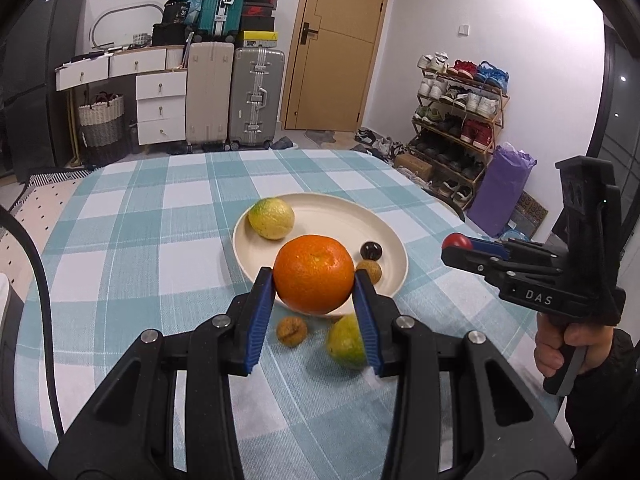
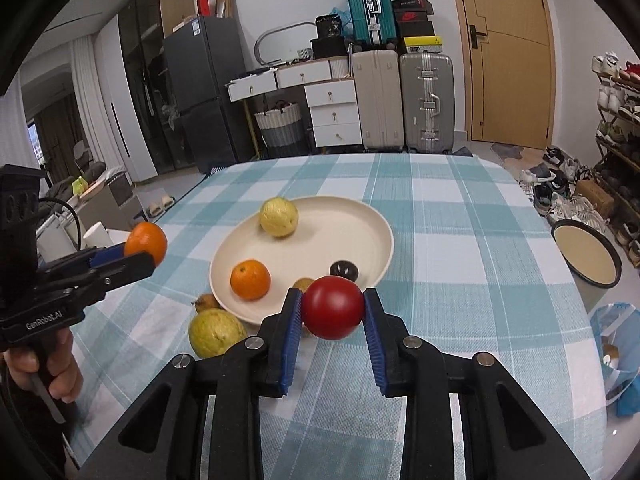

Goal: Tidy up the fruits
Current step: 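Carry the tangerine with the left gripper while the right carries the tomato over the plate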

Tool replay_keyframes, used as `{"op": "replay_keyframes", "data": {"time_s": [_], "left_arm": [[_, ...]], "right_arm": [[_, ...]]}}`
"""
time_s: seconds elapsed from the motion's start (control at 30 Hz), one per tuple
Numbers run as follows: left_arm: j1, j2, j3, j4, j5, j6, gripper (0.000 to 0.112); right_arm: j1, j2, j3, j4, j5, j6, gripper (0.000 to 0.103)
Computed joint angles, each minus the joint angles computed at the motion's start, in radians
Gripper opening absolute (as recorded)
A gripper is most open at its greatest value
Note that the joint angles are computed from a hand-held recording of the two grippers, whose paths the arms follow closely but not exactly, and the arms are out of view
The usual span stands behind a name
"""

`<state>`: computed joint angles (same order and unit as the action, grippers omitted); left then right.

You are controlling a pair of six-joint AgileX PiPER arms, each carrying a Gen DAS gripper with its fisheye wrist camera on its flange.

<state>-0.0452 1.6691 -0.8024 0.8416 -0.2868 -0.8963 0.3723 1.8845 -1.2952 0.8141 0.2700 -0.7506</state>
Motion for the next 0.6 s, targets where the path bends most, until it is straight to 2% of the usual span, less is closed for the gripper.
{"op": "replay_keyframes", "data": {"time_s": [0.4, 0.47, 0.6], "left_arm": [[-0.026, 0.130, -0.155, -0.258, 0.046, 0.256, 0.037], [-0.021, 0.161, -0.182, -0.255, 0.041, 0.247, 0.037], [-0.019, 0.208, -0.229, -0.277, 0.047, 0.269, 0.037]], "right_arm": [[-0.001, 0.035, -0.088, 0.023, 0.006, -0.009, 0.031], [-0.003, 0.046, -0.105, 0.035, 0.011, -0.017, 0.031], [0.004, 0.080, -0.156, -0.040, 0.019, 0.065, 0.031]]}}
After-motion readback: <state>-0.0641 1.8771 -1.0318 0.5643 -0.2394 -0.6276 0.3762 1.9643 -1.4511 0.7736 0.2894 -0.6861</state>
